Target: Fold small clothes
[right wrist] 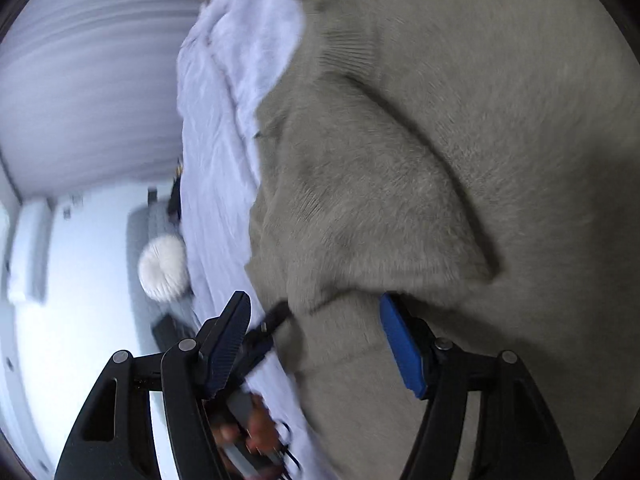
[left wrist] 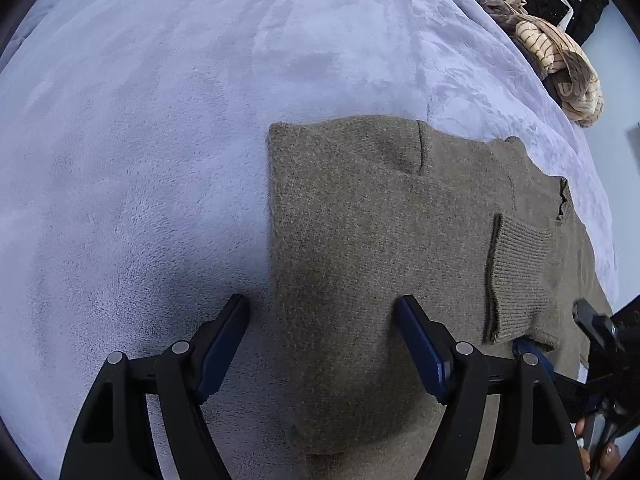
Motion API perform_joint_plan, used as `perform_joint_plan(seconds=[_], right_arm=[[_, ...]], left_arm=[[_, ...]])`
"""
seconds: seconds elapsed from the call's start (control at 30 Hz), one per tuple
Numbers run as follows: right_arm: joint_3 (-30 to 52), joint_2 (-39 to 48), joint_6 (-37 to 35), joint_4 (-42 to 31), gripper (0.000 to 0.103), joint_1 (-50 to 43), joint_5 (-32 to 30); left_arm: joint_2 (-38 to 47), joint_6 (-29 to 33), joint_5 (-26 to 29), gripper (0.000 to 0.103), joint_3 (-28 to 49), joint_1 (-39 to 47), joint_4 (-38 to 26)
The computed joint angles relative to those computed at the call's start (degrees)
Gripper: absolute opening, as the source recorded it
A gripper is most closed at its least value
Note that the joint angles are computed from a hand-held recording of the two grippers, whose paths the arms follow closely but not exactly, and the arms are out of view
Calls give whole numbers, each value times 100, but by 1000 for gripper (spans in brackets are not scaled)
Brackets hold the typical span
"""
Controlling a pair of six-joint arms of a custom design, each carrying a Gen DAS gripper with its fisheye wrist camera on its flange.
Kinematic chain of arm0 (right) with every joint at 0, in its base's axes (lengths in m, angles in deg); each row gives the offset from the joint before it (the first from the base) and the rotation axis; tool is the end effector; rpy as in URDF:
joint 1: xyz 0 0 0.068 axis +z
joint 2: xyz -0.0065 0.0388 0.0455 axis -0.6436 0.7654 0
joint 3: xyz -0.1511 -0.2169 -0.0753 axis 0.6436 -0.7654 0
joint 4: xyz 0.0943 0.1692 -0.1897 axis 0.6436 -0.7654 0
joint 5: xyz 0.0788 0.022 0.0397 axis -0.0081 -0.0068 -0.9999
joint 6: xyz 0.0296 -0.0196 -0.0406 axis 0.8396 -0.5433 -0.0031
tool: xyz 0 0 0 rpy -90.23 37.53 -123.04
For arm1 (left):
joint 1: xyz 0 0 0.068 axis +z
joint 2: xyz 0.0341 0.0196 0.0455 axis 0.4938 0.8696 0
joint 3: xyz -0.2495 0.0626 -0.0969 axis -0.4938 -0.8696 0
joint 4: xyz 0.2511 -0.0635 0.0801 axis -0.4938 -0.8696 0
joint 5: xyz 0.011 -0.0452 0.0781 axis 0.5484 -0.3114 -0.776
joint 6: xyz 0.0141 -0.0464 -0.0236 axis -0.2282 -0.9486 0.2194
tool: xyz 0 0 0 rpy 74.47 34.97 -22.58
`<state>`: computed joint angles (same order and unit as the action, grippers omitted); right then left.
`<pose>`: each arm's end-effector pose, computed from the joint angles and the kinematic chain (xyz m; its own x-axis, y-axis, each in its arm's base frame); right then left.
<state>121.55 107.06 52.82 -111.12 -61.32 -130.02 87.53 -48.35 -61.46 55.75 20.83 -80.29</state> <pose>0.2288 -0.0569 0.1486 -0.9196 0.3673 0.1394 0.3106 0.4625 0.8304 0.1959 -0.0353 0.1891 -0.9052 -0.3858 -0.1781 -0.3322 0.9039 -0.2695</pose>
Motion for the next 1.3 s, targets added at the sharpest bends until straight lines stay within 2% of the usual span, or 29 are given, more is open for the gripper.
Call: perform_joint_plan(seconds=[0.03,0.07,0.1,0.17,0.2,0.27,0.3,0.37,0.43,0.5,0.53,0.6,0.67,0.7,0.73,0.8,0.83,0.87,0.9,0.93,1.0,1.03,1.13,1.2,1.23,1.27,1.3], right_arm=[[-132,70,286,258,64,-67,-245],[-232,158,575,588,48,-61,-593],[-223,263,722,770,42,-259,-1130],[-237,89,876,878,42,-809,-1568],[-96,137,704,675,42,-1093,-1621],[370,380,347,164,44,-1872,-1434],[554,487,270,-6,49,-2099,-1303],[1055,746,-146,-590,54,-2608,-905],[1445,920,-1278,-1665,54,-2722,-597],[1351,827,-2487,-2610,54,-2486,-263],[1100,716,-2838,-2862,54,-2308,-183],[13,262,-2578,-2541,56,-1381,-343],[-760,-129,-1244,-1340,56,-370,-535],[-1169,-404,-253,-417,56,118,-630],[-1557,-688,956,762,56,579,-660],[-2048,-1086,2504,2263,54,1017,-611],[-2147,-1243,2526,2209,48,985,-597],[-2148,-1209,2847,2513,17,1103,-581],[-2090,-1257,2942,2540,7,1162,-569],[-2103,-1369,3246,2797,6,1340,-537],[-2072,-1689,3303,2689,6,1591,-517],[-2200,-2025,3042,2257,6,1620,-518],[-2638,-2137,3531,2721,6,2195,-136],[-2627,-2007,3238,2563,7,2119,-51],[-2370,-1864,2639,1943,12,1915,-75],[-1930,-1715,1711,1014,26,1656,87],[-1510,-1651,931,332,45,1368,269]], left_arm=[[-3,-11,-25,78,-15,-25,14],[4,-23,-53,78,-26,-55,37],[2,-16,-62,78,-38,-61,54],[-24,27,-58,78,-71,-52,79],[20,40,-46,78,-56,-46,109],[68,75,-7,78,-28,-21,109],[100,104,27,78,5,7,79],[243,243,183,78,134,144,-5],[358,401,323,78,236,320,11],[453,565,515,78,287,569,56],[502,610,609,78,290,649,64],[551,688,702,78,274,709,80],[551,759,668,77,297,669,2],[546,787,656,77,312,663,-60],[537,810,677,71,313,673,-95],[462,870,771,39,263,720,-114],[421,953,931,20,239,833,-135],[337,1024,1098,9,241,985,-183],[235,1102,1249,9,242,1112,-234],[112,1222,1274,9,266,1202,-323],[-12,1588,1126,9,283,1261,-492],[50,1665,1038,9,281,1228,-516],[187,1717,878,9,131,1185,-395],[112,1581,819,9,83,1127,-350],[87,1575,791,9,82,1117,-341],[84,1563,762,9,88,1089,-328],[39,1578,754,9,72,1103,-345]])
